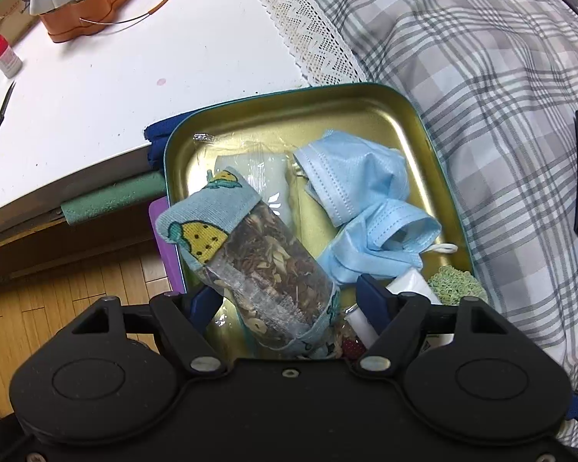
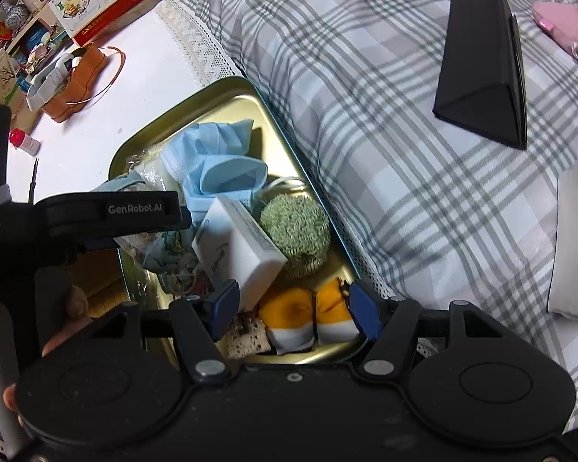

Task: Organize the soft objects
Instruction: 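Lower the sachet into the gold tray and open the left gripper while the right gripper releases the tissue pack, then move both grippers back toward the remaining items on the bed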

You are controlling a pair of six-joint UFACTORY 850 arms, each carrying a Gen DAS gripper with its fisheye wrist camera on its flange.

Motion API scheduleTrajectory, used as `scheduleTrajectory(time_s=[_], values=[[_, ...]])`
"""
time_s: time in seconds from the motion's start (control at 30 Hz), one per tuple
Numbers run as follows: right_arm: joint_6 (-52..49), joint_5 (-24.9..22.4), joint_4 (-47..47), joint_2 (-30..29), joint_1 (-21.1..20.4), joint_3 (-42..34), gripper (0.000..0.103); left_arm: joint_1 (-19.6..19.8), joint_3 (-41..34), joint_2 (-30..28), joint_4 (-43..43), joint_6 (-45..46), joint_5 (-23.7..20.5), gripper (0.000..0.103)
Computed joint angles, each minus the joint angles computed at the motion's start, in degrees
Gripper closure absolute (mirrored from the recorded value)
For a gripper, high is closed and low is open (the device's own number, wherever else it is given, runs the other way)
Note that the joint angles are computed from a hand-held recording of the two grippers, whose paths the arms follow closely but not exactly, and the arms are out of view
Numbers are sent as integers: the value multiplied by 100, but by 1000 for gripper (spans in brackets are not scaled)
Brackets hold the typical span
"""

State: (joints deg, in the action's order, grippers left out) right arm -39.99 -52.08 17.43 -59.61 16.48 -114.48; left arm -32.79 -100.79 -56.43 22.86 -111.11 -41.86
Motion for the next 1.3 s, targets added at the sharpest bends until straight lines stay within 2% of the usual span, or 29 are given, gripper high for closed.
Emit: scheduleTrajectory(time_s=[0.23, 0.5, 0.67, 0.8, 1.3], values=[[-200, 145, 107, 268, -85, 350, 40, 2, -138, -89, -140, 222, -33, 32], [-584, 337, 347, 670, -209, 827, 40, -51, 139, 87, -150, 37, 394, 32], [-845, 424, 494, 936, -321, 1129, 40, -164, 49, 104, -76, -133, 261, 32], [-986, 489, 588, 1120, -429, 1305, 40, -257, 89, 176, -123, -193, 468, 32], [-1262, 518, 833, 1471, -943, 1673, 40, -694, -815, -53, -106, -49, -130, 32]])
